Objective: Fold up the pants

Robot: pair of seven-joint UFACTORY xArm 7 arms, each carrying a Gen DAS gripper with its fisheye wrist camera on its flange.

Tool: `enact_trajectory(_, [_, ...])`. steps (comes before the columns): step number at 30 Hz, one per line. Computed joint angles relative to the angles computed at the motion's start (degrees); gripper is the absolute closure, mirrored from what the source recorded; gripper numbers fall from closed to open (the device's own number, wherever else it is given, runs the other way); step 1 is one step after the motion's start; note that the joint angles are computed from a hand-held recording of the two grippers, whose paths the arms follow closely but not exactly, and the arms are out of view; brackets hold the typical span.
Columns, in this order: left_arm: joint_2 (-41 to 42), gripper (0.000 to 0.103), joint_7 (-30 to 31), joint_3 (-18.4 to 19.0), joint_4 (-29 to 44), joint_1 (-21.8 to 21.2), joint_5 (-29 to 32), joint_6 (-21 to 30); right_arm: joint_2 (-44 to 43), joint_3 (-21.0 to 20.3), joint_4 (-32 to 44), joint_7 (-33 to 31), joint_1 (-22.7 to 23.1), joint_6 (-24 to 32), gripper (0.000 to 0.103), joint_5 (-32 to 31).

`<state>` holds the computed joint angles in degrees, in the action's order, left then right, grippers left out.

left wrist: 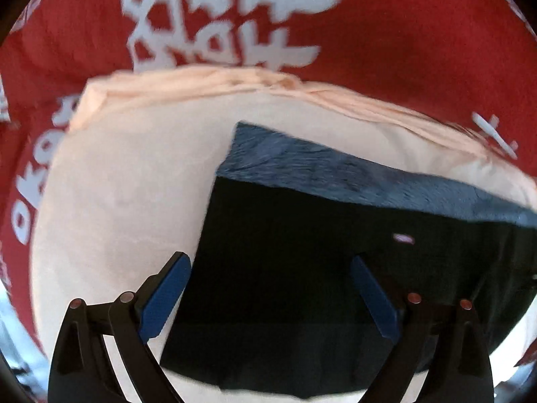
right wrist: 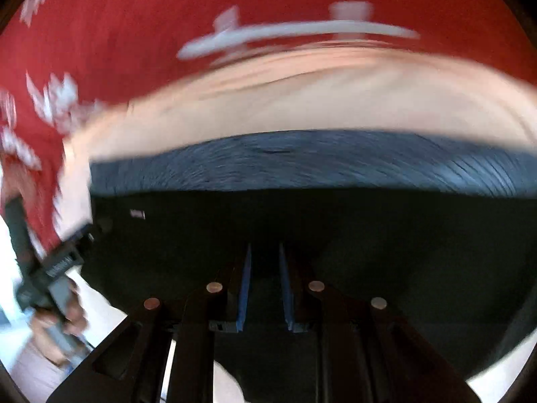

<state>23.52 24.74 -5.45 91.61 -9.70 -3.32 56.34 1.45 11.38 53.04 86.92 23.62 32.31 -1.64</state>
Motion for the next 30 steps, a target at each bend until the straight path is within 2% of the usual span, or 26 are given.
enact_trajectory(2, [-4.1, 0.006, 1.4, -0.9, -4.1, -0.4, -0.4, -1.1, -5.5, 0.9, -3.8, 5.9, 0.6, 2.1, 0.041, -2.1])
enact_trajectory(3, [-6.6, 0.006, 2.6, -1.7, -6.8, -0.6, -1.3, -1.4, -8.6, 1.8, -6.2, 8.7, 0.9, 2.7, 0.041, -2.9])
enact_trajectory(7, [-13.0, 0.006, 5.2, -4.1, -14.4, -3.7, -4.3, -0.3, -20.4, 5.3, -15.0, 15.7, 2.1, 5.7, 0.041, 0.6])
enact_trajectory(10, [-16.1, 0.006, 2.7, -5.4, -19.8, -7.4, -4.5, 0.0, -25.8, 8.8, -18.8, 22.8, 2.6, 6.6, 0.041, 2.4])
enact_trajectory(12, [-17.6, 0.006, 0.9, -5.9, -22.7, -9.0, -6.2, -0.1, -30.2, 9.4, -21.4, 24.7, 3.9, 8.8, 0.041, 4.0])
enact_trajectory(15, [-19.3, 0.006, -3.3, -6.4, -27.2, -11.7, -1.7, -1.2, -36.8, 10.1, -25.5, 26.5, 5.8, 10.8, 0.041, 6.3])
enact_trajectory(18, [-22.7, 0.006, -3.9, -6.3, -32.0, -12.5, -0.7, -5.9, -42.9, 10.7, -28.3, 27.7, 7.4, 14.2, 0.041, 7.8])
enact_trajectory(24, [-24.5, 0.006, -6.5, -6.8, -33.2, -13.7, 4.9, -6.9, -53.8, 12.5, -33.7, 31.7, 9.9, 20.0, 0.041, 10.6])
enact_trajectory(26, [-23.1, 0.006, -9.3, -7.3, -30.3, -14.4, 7.4, -4.2, -57.6, 13.3, -35.3, 33.9, 10.9, 21.8, 0.041, 11.6])
enact_trajectory(30, [-21.6, 0.006, -11.7, -7.8, -25.1, -15.9, 5.8, 0.9, -61.9, 14.5, -36.5, 36.5, 12.8, 25.2, 0.041, 12.6])
